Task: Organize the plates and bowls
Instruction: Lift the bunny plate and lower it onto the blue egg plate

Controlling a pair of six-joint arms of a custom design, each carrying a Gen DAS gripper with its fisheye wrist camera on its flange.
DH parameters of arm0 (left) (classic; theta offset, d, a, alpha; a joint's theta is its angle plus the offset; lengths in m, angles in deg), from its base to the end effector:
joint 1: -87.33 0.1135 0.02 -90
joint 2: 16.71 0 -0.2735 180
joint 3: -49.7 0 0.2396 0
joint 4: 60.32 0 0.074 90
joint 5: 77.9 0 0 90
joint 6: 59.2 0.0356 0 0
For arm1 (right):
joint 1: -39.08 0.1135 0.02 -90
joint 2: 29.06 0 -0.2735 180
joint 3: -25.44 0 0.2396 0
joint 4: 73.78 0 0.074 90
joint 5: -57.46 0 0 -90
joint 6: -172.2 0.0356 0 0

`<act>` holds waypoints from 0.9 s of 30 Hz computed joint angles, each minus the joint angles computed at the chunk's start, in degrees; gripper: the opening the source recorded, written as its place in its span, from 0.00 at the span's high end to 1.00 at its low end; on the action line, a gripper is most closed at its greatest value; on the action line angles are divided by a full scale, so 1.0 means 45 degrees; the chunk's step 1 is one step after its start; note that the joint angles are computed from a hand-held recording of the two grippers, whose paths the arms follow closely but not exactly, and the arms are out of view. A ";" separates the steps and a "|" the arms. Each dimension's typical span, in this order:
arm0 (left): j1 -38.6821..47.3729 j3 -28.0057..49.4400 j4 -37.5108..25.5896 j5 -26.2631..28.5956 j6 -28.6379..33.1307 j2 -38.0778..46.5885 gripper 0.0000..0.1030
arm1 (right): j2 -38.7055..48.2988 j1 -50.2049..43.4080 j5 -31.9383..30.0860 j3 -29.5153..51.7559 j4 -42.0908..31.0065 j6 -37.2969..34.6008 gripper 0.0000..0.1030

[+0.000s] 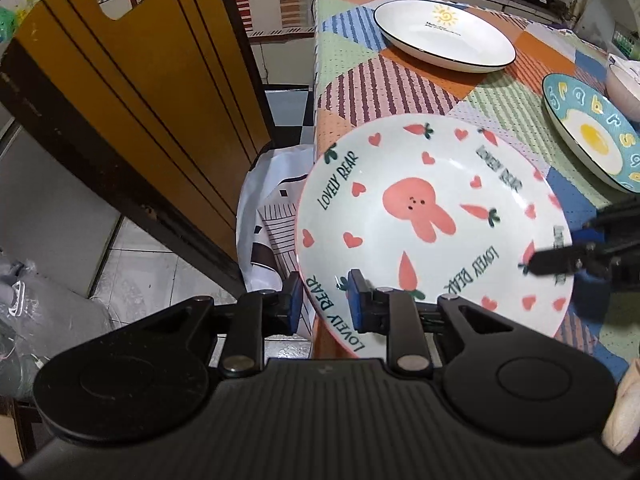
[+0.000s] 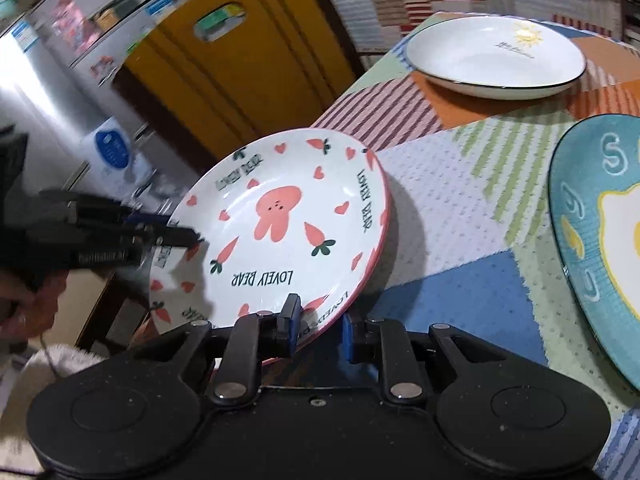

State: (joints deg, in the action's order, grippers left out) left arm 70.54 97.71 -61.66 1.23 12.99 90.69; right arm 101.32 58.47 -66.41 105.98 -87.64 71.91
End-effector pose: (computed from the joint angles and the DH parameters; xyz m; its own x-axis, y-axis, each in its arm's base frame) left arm 0.2672 -0.0736 0.0732 -0.8549 -0.0558 -0.5158 -0.0694 0.9976 0.0071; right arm 0.3685 0.1507 0.0459 -0.7412 -0.4181 -0.5252 -0.6515 0.6368 0.4124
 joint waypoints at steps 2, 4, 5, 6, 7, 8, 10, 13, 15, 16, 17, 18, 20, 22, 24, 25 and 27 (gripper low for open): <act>-0.0315 0.0007 -0.0376 -0.0327 -0.0147 -0.0177 0.79 | 0.0045 -0.0149 -0.0476 0.0113 -0.0586 -0.0293 0.76; -0.0713 0.0159 -0.0839 -0.0804 -0.0264 -0.0267 0.79 | -0.0051 -0.0250 -0.0718 -0.0022 -0.0729 -0.0498 0.76; -0.0853 0.0273 -0.1105 -0.0937 -0.0322 -0.0314 0.79 | -0.0074 -0.0305 -0.0824 -0.0019 -0.0825 -0.0543 0.76; -0.0940 0.0369 -0.1328 -0.0999 -0.0382 -0.0391 0.79 | -0.0125 -0.0361 -0.0892 -0.0067 -0.0835 -0.0542 0.76; -0.0976 0.0419 -0.1493 -0.0948 -0.0452 -0.0522 0.79 | -0.0208 -0.0432 -0.0975 -0.0140 -0.0814 -0.0542 0.76; -0.0985 0.0433 -0.1624 -0.0847 -0.0572 -0.0670 0.79 | -0.0293 -0.0502 -0.1047 -0.0275 -0.0644 -0.0500 0.76; -0.1137 0.0369 -0.1863 -0.0791 -0.1001 -0.1118 0.79 | -0.0633 -0.0547 -0.0968 -0.0615 -0.0479 -0.0308 0.76; -0.1629 0.0366 -0.2200 -0.1065 -0.1417 -0.1483 0.79 | -0.1177 -0.0679 -0.0960 -0.1266 -0.0215 -0.0394 0.76; -0.1950 0.0470 -0.2358 -0.1241 -0.1653 -0.1598 0.79 | -0.1463 -0.0801 -0.0932 -0.1528 -0.0272 -0.0479 0.76; -0.2075 0.0502 -0.2398 -0.1262 -0.1722 -0.1682 0.79 | -0.1654 -0.0854 -0.0846 -0.1711 -0.0208 -0.0524 0.76; -0.2197 0.0524 -0.2367 -0.1222 -0.1800 -0.1757 0.79 | -0.1832 -0.0922 -0.0787 -0.1935 -0.0083 -0.0582 0.76; -0.2300 0.0569 -0.2381 -0.1169 -0.1868 -0.1849 0.79 | -0.2029 -0.1053 -0.0753 -0.2065 -0.0086 -0.0666 0.76; -0.2622 0.0811 -0.2576 -0.1169 -0.2020 -0.1943 0.79 | -0.2456 -0.1278 -0.0632 -0.2365 -0.0005 -0.0767 0.76; -0.3013 0.1300 -0.2908 -0.1290 -0.2067 -0.1847 0.79 | -0.2800 -0.1589 -0.0514 -0.2474 -0.0086 -0.0886 0.76; -0.3200 0.1881 -0.3175 -0.1251 -0.2102 -0.1577 0.79 | -0.3005 -0.1886 -0.0446 -0.2451 -0.0272 -0.0984 0.76; -0.3207 0.2167 -0.3271 -0.1079 -0.2131 -0.1452 0.79 | -0.3088 -0.2056 -0.0418 -0.2353 -0.0512 -0.1013 0.76; -0.3267 0.2648 -0.3352 -0.0897 -0.2075 -0.1195 0.79 | -0.3265 -0.2291 -0.0257 -0.2396 -0.0514 -0.0989 0.76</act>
State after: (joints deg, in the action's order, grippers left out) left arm 55.83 109.62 -76.74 -2.81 3.65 85.32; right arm 86.63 48.16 -67.57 95.20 -89.95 67.46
